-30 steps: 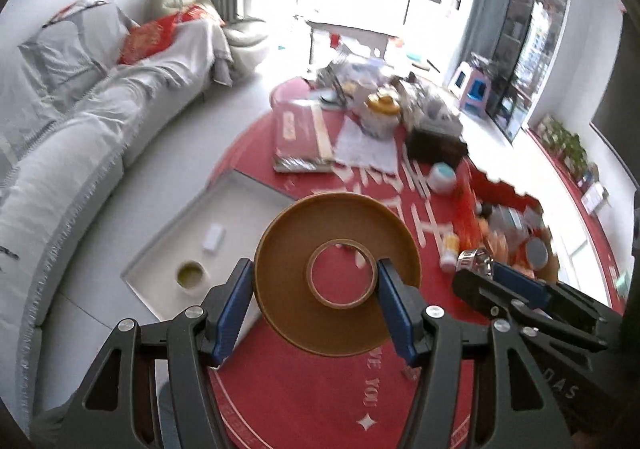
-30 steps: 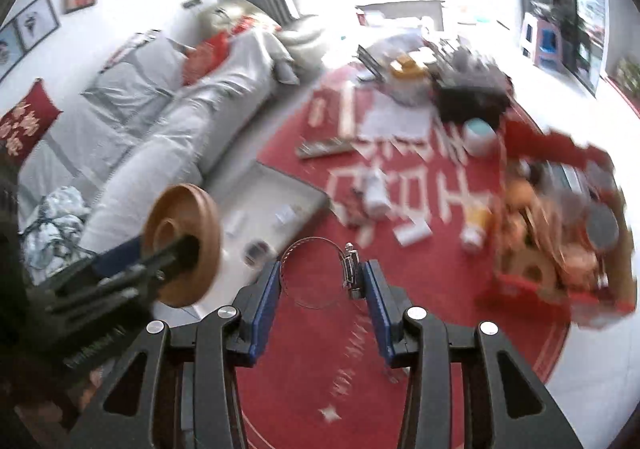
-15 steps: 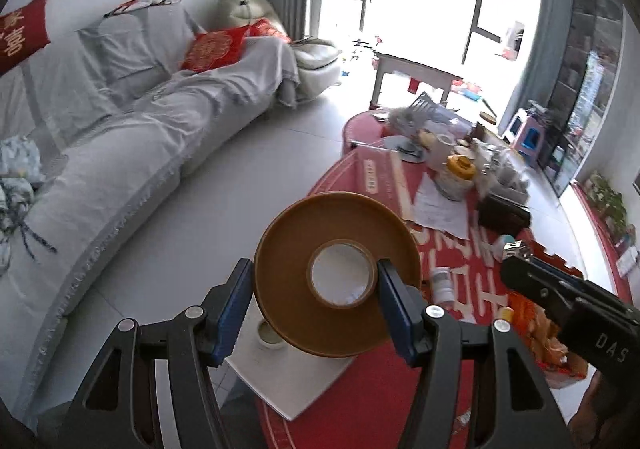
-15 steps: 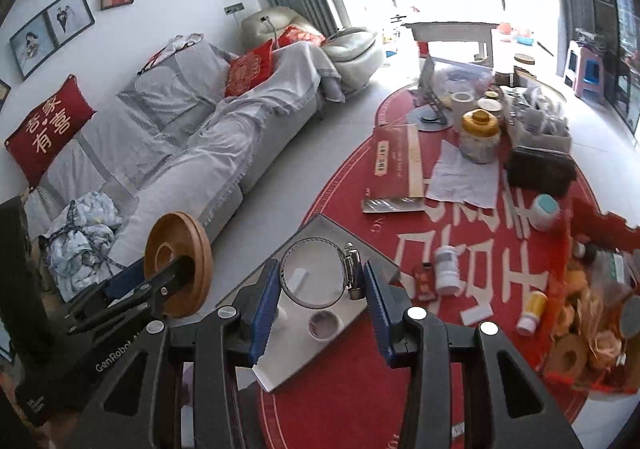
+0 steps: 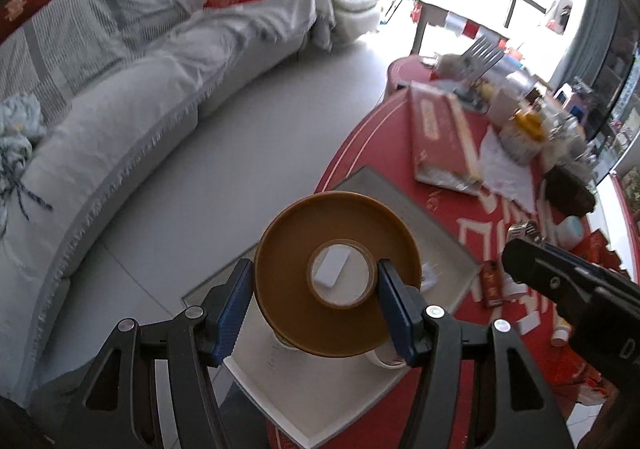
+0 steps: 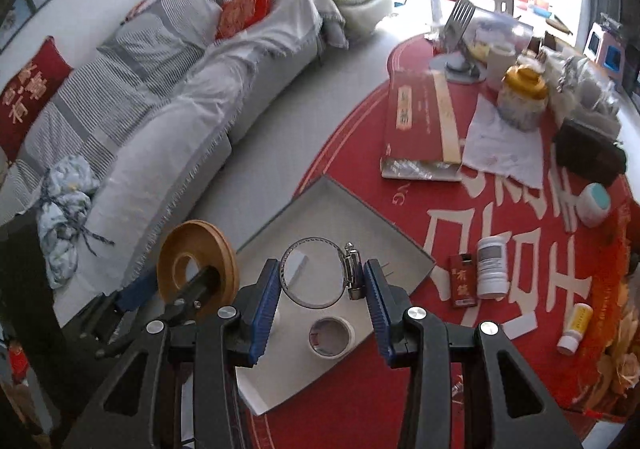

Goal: Organize rigid objects
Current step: 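Carry the dish and hose clamp over the grey tray and open both tools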

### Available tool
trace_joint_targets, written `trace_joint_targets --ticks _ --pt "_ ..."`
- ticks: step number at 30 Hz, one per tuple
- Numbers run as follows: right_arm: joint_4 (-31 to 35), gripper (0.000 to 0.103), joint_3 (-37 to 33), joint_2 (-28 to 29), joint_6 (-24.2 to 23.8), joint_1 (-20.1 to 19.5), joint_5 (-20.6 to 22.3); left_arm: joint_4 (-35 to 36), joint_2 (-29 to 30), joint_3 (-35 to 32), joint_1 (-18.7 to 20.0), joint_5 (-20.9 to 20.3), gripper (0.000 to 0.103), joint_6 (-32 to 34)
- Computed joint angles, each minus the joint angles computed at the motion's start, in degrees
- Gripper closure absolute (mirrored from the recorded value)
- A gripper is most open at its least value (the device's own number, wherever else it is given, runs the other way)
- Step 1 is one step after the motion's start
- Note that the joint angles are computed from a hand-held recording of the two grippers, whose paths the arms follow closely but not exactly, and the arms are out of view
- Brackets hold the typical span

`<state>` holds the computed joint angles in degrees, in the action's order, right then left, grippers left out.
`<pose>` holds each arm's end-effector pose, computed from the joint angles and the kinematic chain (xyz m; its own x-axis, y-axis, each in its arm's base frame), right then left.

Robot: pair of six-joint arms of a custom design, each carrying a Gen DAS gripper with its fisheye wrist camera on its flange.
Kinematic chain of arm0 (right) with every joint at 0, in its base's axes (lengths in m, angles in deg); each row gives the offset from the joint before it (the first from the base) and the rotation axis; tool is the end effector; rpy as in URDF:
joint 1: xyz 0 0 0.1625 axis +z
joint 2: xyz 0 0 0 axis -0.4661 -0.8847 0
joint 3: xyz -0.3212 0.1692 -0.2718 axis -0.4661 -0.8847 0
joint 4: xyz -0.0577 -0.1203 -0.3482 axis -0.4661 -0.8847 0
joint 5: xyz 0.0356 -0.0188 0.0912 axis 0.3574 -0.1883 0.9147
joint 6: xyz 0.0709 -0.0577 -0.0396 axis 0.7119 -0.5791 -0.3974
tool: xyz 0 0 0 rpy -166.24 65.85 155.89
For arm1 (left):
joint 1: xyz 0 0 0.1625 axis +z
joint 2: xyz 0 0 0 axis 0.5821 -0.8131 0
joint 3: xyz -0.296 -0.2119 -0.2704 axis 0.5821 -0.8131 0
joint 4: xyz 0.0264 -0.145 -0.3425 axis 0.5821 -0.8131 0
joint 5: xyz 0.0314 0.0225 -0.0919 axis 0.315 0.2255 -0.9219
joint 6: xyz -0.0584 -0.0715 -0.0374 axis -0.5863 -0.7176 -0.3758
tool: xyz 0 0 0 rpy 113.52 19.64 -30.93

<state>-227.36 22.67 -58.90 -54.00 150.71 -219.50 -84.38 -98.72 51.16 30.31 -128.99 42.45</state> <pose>0.4482 -0.5869 0.0177 -0.8419 0.3231 0.4323 -0.0512 0.7496 -0.6599 -0.0798 -0.6517 0.3361 -0.6785 0.3692 -0.6351 0.5865 0.7929 -0.1656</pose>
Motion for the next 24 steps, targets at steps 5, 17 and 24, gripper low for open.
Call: trace_joint_targets --ticks 5,17,24 --pt "2.1 0.060 -1.5 1.3 0.5 -2.4 2.2 0.3 2.9 -0.8 1.4 1.5 0.038 -0.4" --pt "3.3 0.060 -1.8 2.2 1.4 -5.8 5.0 1.1 6.5 -2.7 2.6 3.1 0.038 0.1" --pt "3.5 0.060 -2.5 2.9 1.2 -6.6 6.0 1.2 7.8 -3.5 2.9 3.9 0.038 0.2"
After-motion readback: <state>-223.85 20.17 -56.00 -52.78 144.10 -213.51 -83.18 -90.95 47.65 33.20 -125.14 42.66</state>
